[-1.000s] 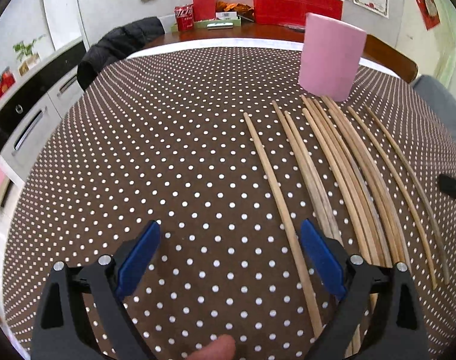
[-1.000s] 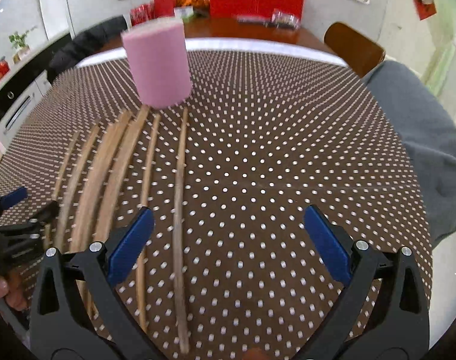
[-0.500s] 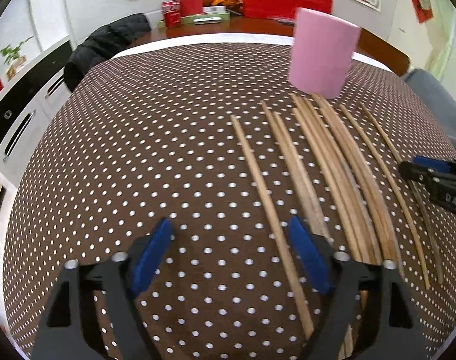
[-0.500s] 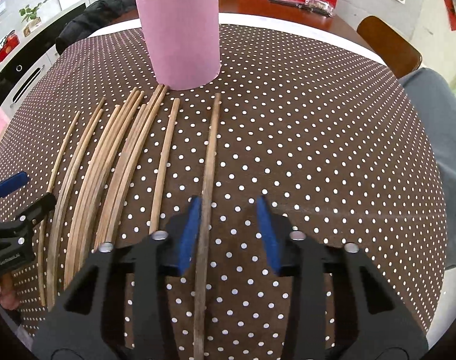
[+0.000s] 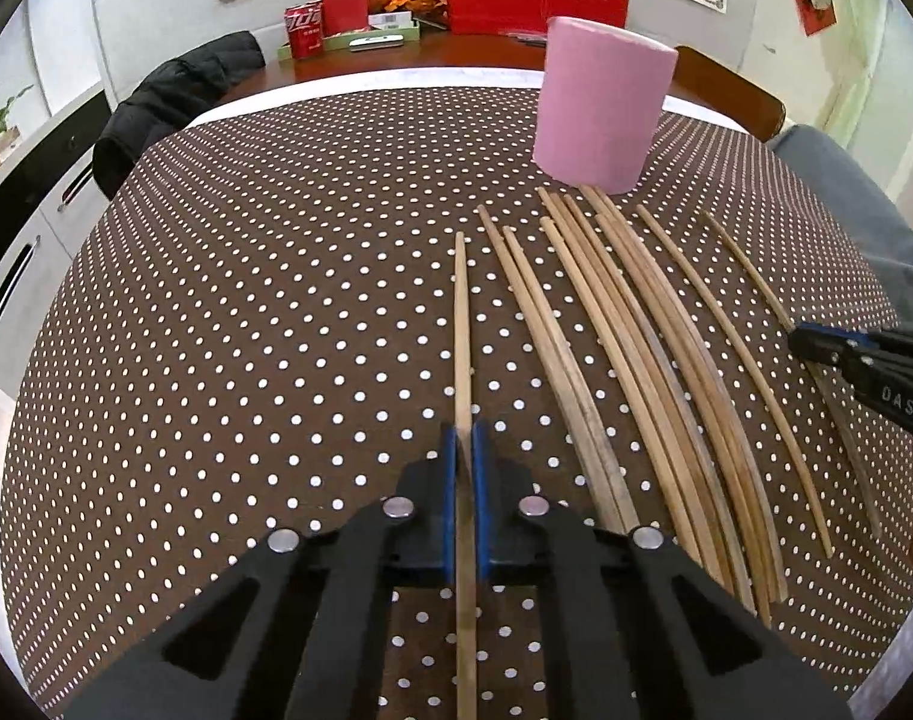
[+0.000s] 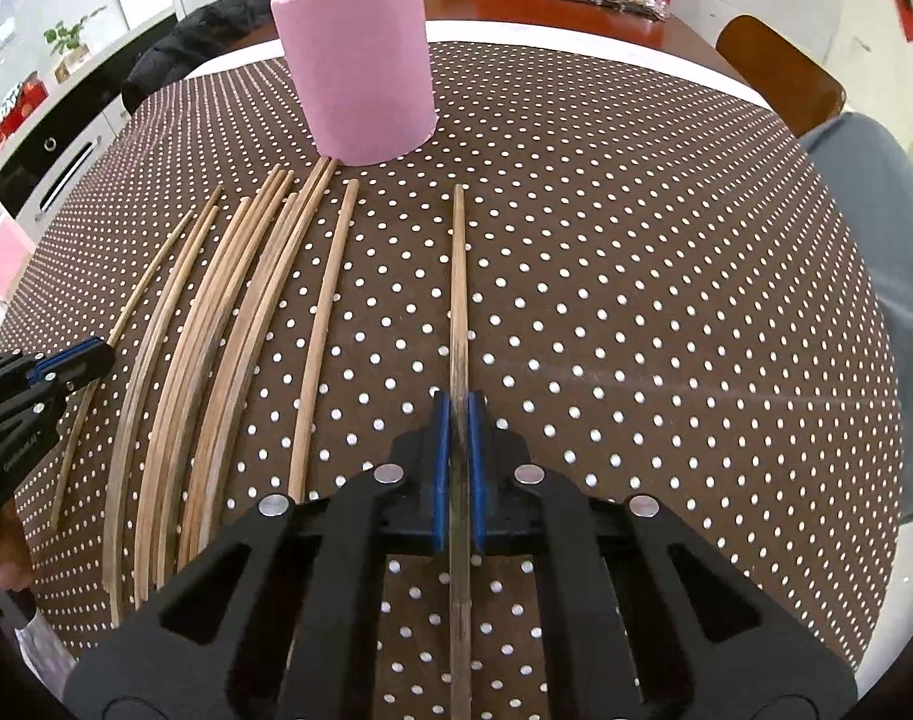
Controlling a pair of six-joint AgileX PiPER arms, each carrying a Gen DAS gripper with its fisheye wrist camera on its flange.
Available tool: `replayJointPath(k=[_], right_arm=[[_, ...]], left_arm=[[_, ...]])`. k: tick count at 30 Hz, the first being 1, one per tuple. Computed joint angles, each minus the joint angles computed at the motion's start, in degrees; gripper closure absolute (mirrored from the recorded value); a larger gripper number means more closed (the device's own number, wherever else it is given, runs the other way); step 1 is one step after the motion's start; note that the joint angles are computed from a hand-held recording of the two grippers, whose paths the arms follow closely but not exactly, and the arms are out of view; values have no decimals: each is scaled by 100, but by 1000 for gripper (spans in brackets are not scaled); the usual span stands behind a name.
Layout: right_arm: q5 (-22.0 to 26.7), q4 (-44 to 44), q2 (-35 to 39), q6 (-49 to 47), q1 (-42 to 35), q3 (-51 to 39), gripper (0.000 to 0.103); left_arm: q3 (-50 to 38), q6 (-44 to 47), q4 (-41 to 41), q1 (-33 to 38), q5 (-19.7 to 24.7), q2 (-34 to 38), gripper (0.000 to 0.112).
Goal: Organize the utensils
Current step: 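Lift the left tool's chopstick into the pink cup and open it while the right tool does likewise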
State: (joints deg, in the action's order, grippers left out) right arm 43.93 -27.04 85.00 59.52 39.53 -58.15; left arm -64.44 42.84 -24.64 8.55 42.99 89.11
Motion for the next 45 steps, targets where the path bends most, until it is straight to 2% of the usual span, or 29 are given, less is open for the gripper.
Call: replayJointPath(k=[7,15,18,23,25,28,33,36,41,45], right_arm=[[-745,-397,-762,632,28,626,97],[-1575,-1045,-1535,1226,43,1023,97],[-1832,-1011,-1703,1137,-159,954,97],[-1987,-1680,-1834,1504,-406,413,97],[-2005,-2265,-1665,1882,-447,76,97],[-2370,-2737,-1165,2157,-779,-595,97],[-2733,-3191,-306,2444,-1318,-1618,97],[-2943,-2881,224,2140,-1632,-2222,97],[-3191,-3662,801,3056,-1873,-2691,97],[-3325,-4264,1203,3721,-2003,-2985,97]], left_arm=[[6,525,-886,493,88,-154,107],[-600,1134,-1975,744,418,-258,107],[-870,1355,-2445,734,476,-265,107],[-1629,1591,-3342,531,435,-33,107],[-1854,1714,-3703,462,426,64,107],[-2473,1676,-4173,215,381,410,107],[-3403,1842,-4832,-263,32,1102,107],[-3946,1866,-4944,-521,-183,1538,107],[-4653,1765,-4973,-866,-485,2153,107],[-4862,1905,-5145,-1059,-702,2538,107]])
